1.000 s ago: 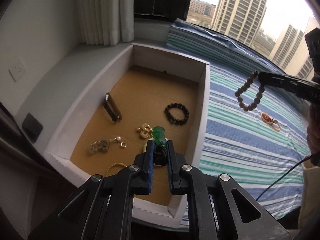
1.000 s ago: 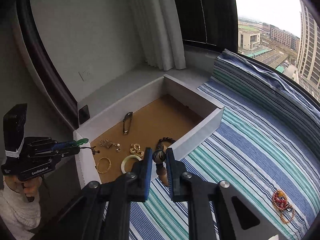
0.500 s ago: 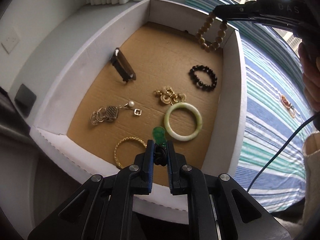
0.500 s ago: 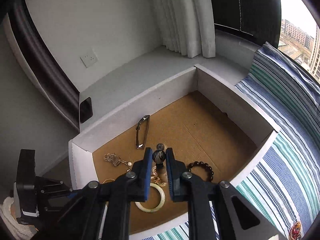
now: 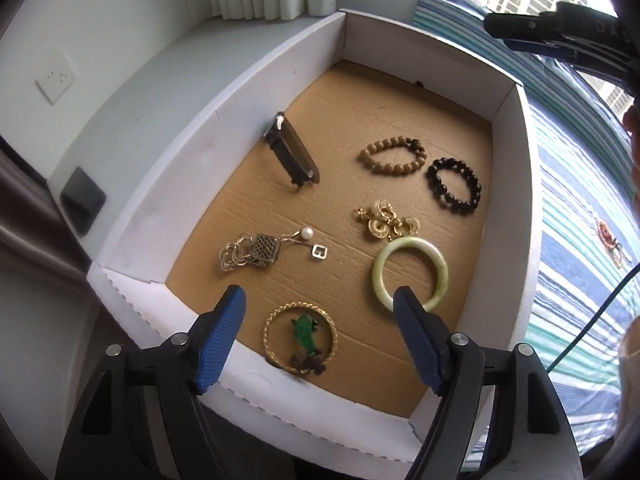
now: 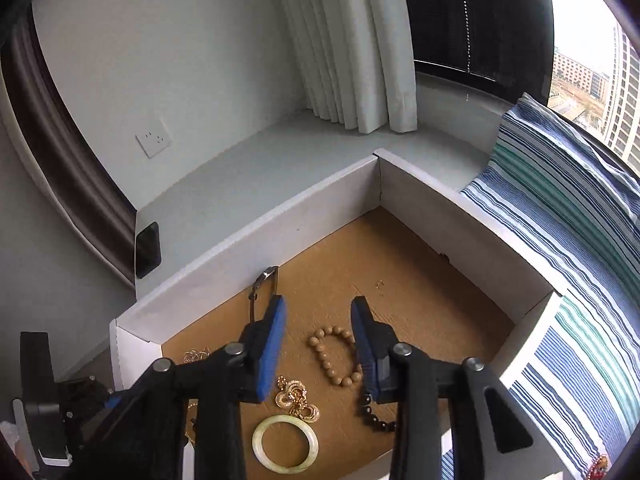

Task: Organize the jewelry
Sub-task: 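Move both tools back to the red-and-gold bead bracelets on the bed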

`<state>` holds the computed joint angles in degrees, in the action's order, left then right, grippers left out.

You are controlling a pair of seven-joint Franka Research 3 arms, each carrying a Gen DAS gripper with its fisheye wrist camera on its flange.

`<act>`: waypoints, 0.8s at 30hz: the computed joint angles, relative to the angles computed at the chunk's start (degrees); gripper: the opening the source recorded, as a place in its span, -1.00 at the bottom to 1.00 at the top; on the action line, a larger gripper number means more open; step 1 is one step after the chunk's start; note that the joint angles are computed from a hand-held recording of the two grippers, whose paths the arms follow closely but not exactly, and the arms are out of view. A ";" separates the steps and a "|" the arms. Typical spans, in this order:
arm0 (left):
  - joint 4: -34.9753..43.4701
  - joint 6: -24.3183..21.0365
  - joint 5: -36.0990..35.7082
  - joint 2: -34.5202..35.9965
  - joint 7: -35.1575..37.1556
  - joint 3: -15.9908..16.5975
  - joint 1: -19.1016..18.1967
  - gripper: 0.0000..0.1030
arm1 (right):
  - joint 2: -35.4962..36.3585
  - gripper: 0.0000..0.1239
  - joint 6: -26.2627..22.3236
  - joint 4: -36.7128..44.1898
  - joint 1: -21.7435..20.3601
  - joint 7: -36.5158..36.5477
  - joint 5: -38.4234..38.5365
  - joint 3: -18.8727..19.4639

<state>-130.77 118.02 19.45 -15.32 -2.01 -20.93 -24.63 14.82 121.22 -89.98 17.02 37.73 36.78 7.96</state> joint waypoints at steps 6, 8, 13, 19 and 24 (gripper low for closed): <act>8.43 -6.69 6.90 5.55 -3.48 -3.08 -1.09 0.62 | -7.84 -0.43 1.19 -9.34 -4.18 -8.82 3.78 -2.76; 12.18 -8.71 10.16 8.48 -4.81 -3.84 -2.23 0.69 | -10.71 -0.43 1.51 -13.75 -5.45 -11.43 3.18 -4.34; 22.28 -11.11 16.20 17.17 -3.97 -3.53 -6.18 0.71 | -15.01 -0.43 2.98 -22.37 -9.38 -16.76 -0.05 -8.60; 35.20 -14.37 21.06 27.24 -1.15 -1.08 -11.93 0.79 | -15.07 -0.24 2.93 -26.19 -15.46 -18.30 -3.15 -12.87; 43.71 -11.65 22.34 35.32 -0.07 1.54 -15.91 0.90 | -13.68 -0.19 6.73 -28.15 -20.46 -15.75 -4.56 -15.18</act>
<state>-87.06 106.37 41.78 20.00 -2.08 -19.39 -40.54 1.14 127.95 -118.13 -3.44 21.98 32.22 -7.22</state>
